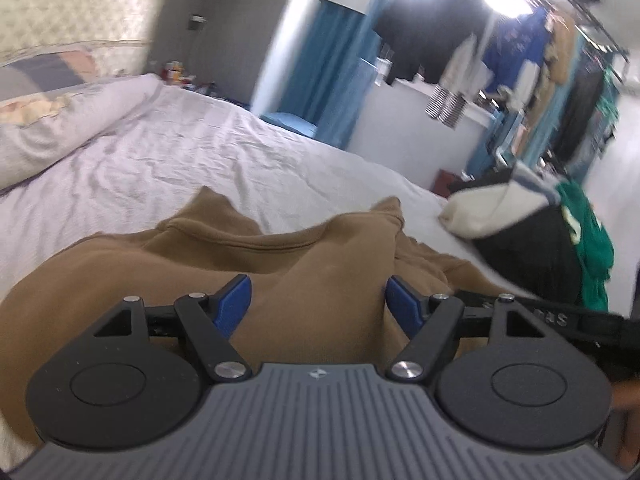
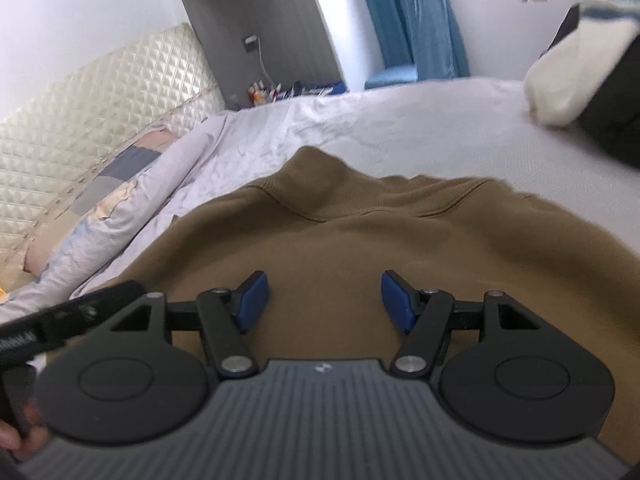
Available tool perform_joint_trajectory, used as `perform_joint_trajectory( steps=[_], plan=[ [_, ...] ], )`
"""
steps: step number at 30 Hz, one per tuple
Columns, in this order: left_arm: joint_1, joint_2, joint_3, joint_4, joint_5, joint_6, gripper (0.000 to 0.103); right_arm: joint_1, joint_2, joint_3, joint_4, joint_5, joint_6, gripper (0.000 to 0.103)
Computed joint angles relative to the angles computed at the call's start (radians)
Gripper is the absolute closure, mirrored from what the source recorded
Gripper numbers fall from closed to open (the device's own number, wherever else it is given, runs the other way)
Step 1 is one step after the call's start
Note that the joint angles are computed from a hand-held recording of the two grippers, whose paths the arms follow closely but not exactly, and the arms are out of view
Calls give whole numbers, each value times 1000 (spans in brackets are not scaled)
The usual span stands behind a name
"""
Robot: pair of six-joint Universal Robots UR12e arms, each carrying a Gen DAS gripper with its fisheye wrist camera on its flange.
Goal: Fold large clothes
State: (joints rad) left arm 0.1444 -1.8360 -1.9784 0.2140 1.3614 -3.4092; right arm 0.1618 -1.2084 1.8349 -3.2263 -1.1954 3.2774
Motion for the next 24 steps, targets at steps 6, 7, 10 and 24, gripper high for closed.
perform_joint_trajectory(
  steps=[6, 7, 10, 24],
  plan=[
    [-3, 69, -94, 44, 94, -58, 22, -32, -66, 87, -46, 18, 145, 38],
    [-5, 83, -108, 34, 121, -73, 21, -40, -77, 101, -42, 31, 176, 38],
    [15, 119, -140, -26, 130, -156, 20, -65, -107, 147, -35, 72, 266, 36],
    [143, 130, -219, 65, -35, -655, 10, -148, -115, 230, 84, 270, 673, 10]
  ],
)
